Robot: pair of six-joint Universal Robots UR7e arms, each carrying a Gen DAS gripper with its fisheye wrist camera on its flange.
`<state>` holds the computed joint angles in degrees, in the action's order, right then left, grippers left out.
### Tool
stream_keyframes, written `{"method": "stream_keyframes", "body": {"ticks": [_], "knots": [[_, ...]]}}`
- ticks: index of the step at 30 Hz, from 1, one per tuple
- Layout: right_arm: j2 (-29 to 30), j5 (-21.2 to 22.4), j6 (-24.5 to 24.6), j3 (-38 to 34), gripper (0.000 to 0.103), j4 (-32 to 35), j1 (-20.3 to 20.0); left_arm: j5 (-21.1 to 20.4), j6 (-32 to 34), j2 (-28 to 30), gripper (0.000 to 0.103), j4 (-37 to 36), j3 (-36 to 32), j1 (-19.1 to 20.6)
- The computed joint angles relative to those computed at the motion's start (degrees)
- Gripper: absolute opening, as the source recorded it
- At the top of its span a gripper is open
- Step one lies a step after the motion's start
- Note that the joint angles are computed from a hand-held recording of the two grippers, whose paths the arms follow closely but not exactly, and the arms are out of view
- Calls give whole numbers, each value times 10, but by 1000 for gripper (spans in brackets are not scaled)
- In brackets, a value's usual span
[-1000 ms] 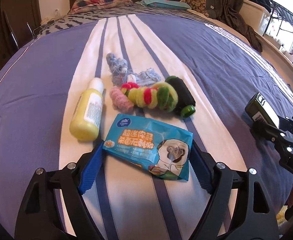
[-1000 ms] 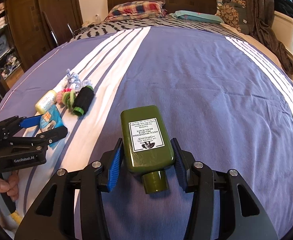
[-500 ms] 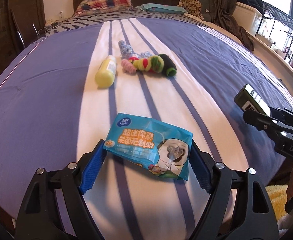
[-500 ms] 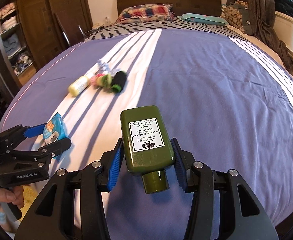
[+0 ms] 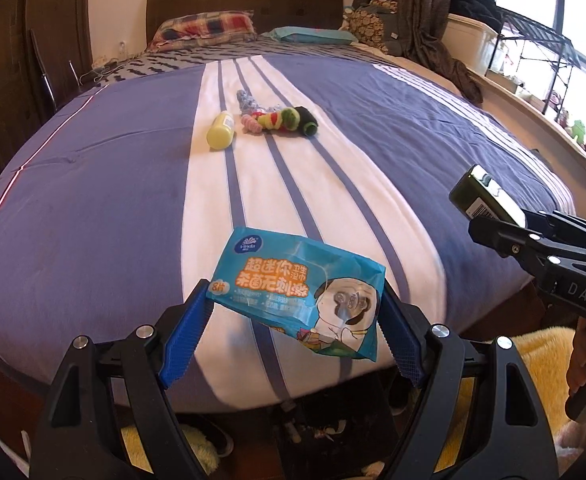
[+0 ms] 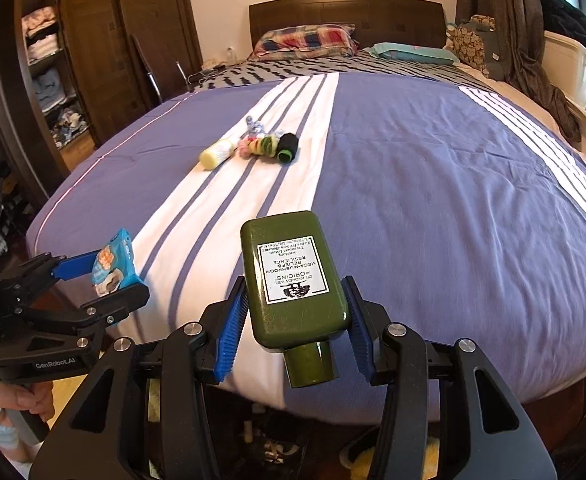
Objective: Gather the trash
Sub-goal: 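Carry the green bottle and wipes pack down to the clear bin with both tools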
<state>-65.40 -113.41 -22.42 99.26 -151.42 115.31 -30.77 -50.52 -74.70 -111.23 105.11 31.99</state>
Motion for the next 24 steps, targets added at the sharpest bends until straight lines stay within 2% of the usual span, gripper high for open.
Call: {"method": "stream_keyframes", "body": {"ticks": [14,24], "knots": [[-60,-10,5,115,48,-24,-2,-23,-107,-54,77,67,79,-53],[-77,-20,19,164,48,-10,-16,-93,-121,-69,77,11,151,-49]]}}
